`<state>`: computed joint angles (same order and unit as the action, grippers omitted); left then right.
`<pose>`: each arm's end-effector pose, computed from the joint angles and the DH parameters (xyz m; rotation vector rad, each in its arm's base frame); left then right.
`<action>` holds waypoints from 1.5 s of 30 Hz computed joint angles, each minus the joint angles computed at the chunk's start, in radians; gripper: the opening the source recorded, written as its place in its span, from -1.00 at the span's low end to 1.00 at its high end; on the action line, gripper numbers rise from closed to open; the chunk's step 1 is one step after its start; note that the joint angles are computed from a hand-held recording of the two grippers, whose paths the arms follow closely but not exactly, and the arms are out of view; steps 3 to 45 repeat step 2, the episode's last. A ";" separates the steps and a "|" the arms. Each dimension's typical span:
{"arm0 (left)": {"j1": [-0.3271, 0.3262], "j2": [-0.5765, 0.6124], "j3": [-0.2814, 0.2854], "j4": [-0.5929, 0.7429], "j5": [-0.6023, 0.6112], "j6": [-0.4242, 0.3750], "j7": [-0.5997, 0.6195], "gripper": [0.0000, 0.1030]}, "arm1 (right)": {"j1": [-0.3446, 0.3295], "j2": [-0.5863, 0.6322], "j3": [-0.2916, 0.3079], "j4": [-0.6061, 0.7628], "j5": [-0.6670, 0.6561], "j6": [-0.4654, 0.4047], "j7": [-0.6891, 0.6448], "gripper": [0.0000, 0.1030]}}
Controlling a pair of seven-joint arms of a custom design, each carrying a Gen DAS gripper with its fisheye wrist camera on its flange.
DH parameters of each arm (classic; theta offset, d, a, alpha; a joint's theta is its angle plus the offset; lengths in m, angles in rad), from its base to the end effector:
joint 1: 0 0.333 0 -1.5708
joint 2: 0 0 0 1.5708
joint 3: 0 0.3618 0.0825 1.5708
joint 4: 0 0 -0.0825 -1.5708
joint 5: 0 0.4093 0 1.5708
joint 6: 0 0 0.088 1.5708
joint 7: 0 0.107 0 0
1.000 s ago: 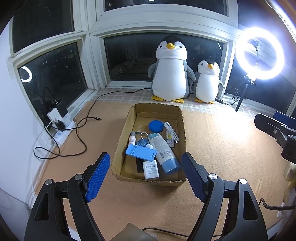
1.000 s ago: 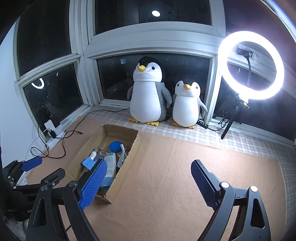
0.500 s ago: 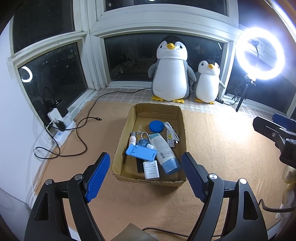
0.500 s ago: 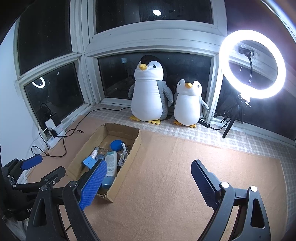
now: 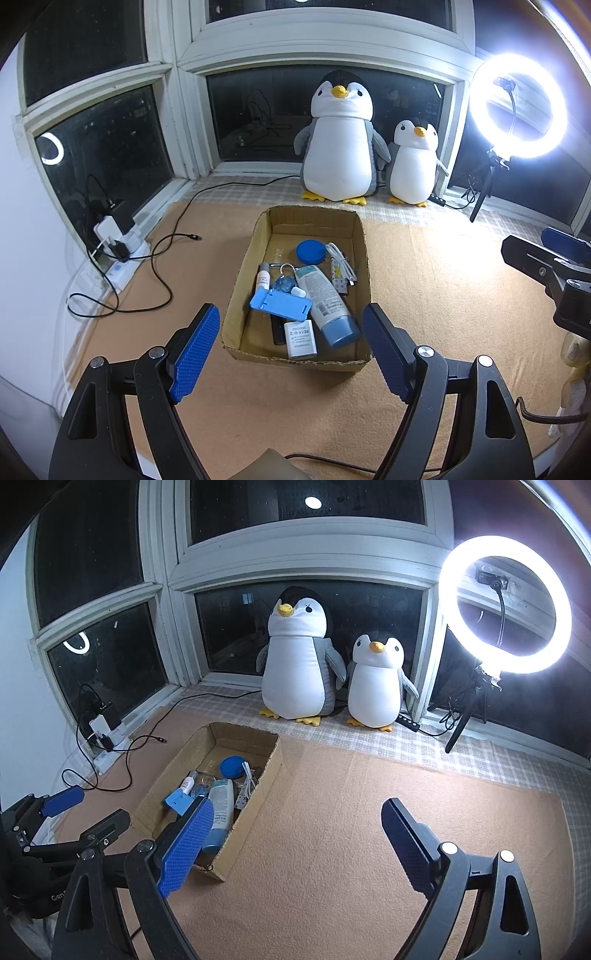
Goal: Organize rigid objects
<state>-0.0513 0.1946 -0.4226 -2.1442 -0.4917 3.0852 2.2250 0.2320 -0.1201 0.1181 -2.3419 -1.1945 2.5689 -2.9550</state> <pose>0.5849 -0.2428 0.4285 -1.2086 2.3153 -0.9356 0.4898 0.1958 0.4403 -1.3120 2.1256 -0.9226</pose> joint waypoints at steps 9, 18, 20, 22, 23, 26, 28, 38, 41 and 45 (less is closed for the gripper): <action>-0.004 0.000 0.004 0.000 0.006 0.001 -0.006 0.55 | 0.001 0.001 0.000 0.000 0.003 -0.001 -0.001 0.74; -0.004 0.000 0.004 0.000 0.006 0.001 -0.006 0.55 | 0.001 0.001 0.000 0.000 0.003 -0.001 -0.001 0.74; -0.004 0.000 0.004 0.000 0.006 0.001 -0.006 0.55 | 0.001 0.001 0.000 0.000 0.003 -0.001 -0.001 0.74; -0.004 0.000 0.004 0.000 0.006 0.001 -0.006 0.55 | 0.001 0.001 0.000 0.000 0.003 -0.001 -0.001 0.74; -0.004 0.000 0.004 0.000 0.006 0.001 -0.006 0.55 | 0.001 0.001 0.000 0.000 0.003 -0.001 -0.001 0.74; -0.004 0.000 0.004 0.000 0.006 0.001 -0.006 0.55 | 0.001 0.001 0.000 0.000 0.003 -0.001 -0.001 0.74; -0.004 0.000 0.004 0.000 0.006 0.001 -0.006 0.55 | 0.001 0.001 0.000 0.000 0.003 -0.001 -0.001 0.74; -0.004 0.000 0.004 0.000 0.006 0.001 -0.006 0.55 | 0.001 0.001 0.000 0.000 0.003 -0.001 -0.001 0.74; -0.004 0.000 0.004 0.000 0.006 0.001 -0.006 0.55 | 0.001 0.001 0.000 0.000 0.003 -0.001 -0.001 0.74; -0.004 0.000 0.004 0.000 0.006 0.001 -0.006 0.55 | 0.001 0.001 0.000 0.000 0.003 -0.001 -0.001 0.74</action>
